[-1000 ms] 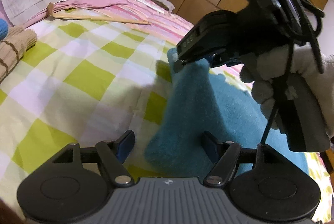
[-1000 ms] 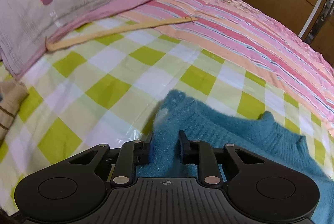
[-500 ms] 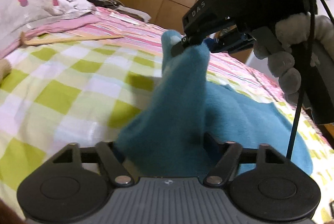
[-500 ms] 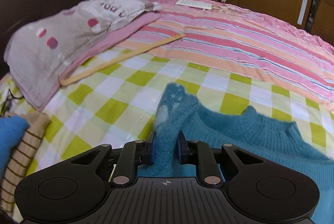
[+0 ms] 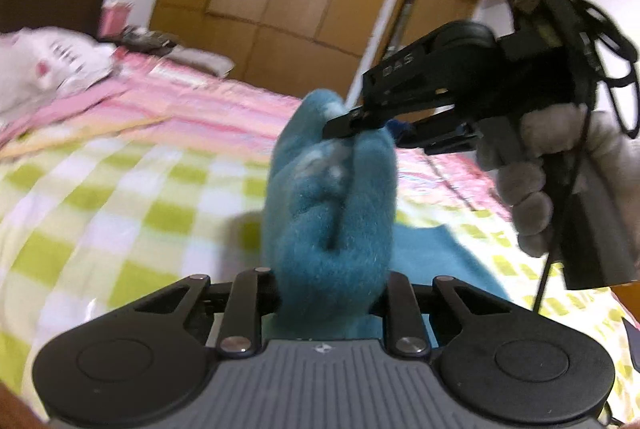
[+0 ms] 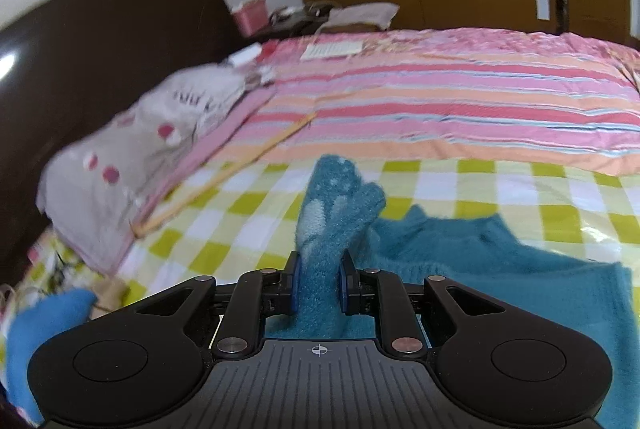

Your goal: Fold small clothes

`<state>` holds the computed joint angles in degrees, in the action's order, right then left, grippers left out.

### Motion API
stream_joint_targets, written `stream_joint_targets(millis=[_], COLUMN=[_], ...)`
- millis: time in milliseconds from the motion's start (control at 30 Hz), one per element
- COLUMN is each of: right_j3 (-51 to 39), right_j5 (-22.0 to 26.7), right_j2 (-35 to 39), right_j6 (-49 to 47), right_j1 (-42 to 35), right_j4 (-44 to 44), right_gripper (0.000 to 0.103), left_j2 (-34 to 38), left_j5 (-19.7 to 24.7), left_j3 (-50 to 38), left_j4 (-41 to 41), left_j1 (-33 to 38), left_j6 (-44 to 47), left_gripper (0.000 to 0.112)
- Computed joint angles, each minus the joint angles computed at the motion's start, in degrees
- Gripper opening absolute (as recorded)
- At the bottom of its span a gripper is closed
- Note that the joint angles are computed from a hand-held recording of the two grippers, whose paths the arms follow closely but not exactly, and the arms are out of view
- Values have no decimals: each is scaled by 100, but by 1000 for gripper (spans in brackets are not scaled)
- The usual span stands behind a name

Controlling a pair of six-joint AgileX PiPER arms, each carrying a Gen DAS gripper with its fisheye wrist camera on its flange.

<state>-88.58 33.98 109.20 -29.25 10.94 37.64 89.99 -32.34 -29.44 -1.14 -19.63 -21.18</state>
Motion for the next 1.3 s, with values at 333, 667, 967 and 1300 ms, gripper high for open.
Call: stream_joint_targets(millis=[333, 667, 967, 1300], right_j3=[353, 469, 444, 894], right_j5=[663, 1150, 1078, 1359], right_j2=[-472, 242, 1168, 1117], right_j6=[-1577, -2621, -3283, -4057], right_j1=[-1661, -3106, -3672, -4230], right_j4=[1648, 2582, 2847, 3544], right_gripper=[17, 17, 18, 25], left_j2=[282, 1677, 2906, 3240], left_j5=[799, 746, 730, 427], left_j3=[-1450, -3108, -4255, -4641], left_j4=[-1941, -5364, -6758, -7697], left_j1=[-1496, -2770, -3275, -3670], left_j6=[2071, 5788, 7491, 8842], left_gripper=[28, 28, 28, 36])
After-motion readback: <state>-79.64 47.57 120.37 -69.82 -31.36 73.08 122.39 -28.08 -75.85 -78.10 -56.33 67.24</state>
